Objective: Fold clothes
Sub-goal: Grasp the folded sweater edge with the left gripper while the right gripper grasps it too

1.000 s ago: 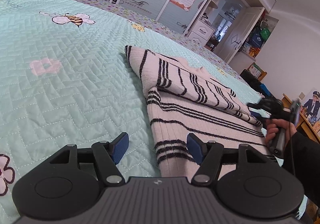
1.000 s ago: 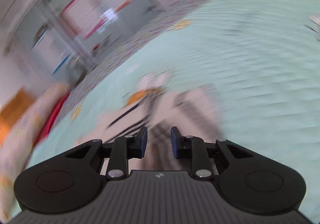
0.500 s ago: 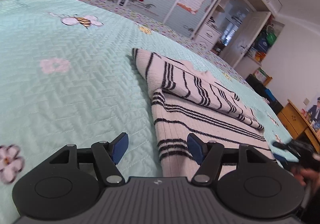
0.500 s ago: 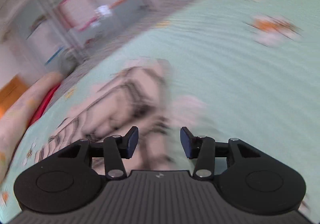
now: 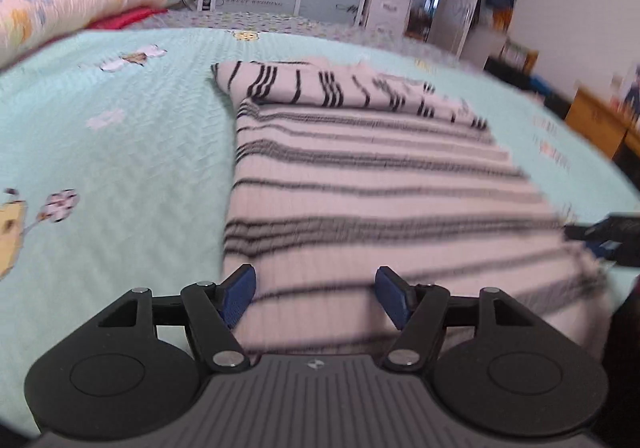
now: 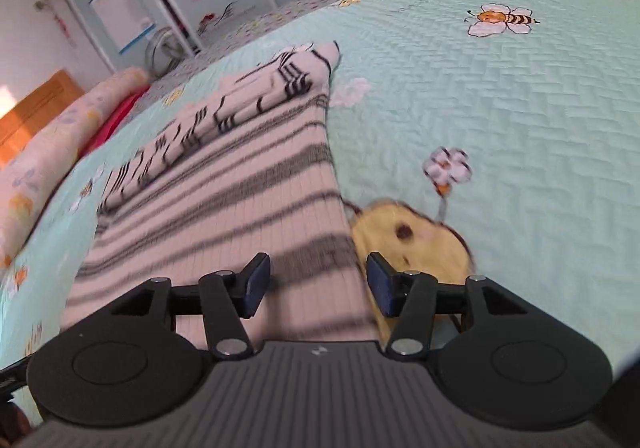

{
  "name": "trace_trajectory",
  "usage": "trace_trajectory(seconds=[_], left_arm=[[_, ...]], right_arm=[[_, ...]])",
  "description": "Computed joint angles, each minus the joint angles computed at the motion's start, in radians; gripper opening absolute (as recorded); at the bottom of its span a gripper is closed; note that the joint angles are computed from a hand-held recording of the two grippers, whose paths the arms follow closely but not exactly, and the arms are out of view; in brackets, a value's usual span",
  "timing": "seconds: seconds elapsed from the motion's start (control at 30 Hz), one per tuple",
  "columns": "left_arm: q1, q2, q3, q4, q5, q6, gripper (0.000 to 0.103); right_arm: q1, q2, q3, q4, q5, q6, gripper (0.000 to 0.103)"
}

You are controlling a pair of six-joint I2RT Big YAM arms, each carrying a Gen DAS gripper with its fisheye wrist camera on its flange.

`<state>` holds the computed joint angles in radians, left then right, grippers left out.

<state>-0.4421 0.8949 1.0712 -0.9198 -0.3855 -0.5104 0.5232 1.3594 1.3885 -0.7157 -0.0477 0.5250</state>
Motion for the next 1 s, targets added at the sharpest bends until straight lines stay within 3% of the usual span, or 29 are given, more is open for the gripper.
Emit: trace_trajectory(seconds=[0.17,0.37,0.43,0.53,0.67,0.83,1.0], left_arm=[[-0.039,-0.071,-0.008,-0.096,-0.034,-0.113,0.069],[-0.089,-0.110,0.002,-0.266,-0.030,-0.278,0.069],[-0.051,-0.128,-0.014,-0.250,0.045,-0.327,0.070],[-0.003,-0.139,-0.027,-0.220,0.134,-0.392,0.079],[0.008,-0.143,-0.035,-0.203,0.225,-0.463,0.080],[0.007,-0.177,-0.089,-0.168,0.365,-0.581,0.072],[0.073,-0.239,-0.176,-0.064,0.473,-0.695,0.071]], right_arm=[[-0.012,-0.131,-0.092,-0.087,-0.067,-0.032,0.055],[-0.102,-0.236,-0.204,-0.104,-0.322,0.111,0.055],[-0.137,-0.247,-0.240,-0.071,-0.399,0.184,0.055],[-0.163,-0.234,-0.269,-0.040,-0.491,0.252,0.055],[-0.157,-0.216,-0.271,-0.046,-0.531,0.264,0.054],[-0.145,-0.225,-0.269,-0.048,-0.550,0.245,0.023],[-0.143,-0.233,-0.272,-0.030,-0.561,0.237,0.028]])
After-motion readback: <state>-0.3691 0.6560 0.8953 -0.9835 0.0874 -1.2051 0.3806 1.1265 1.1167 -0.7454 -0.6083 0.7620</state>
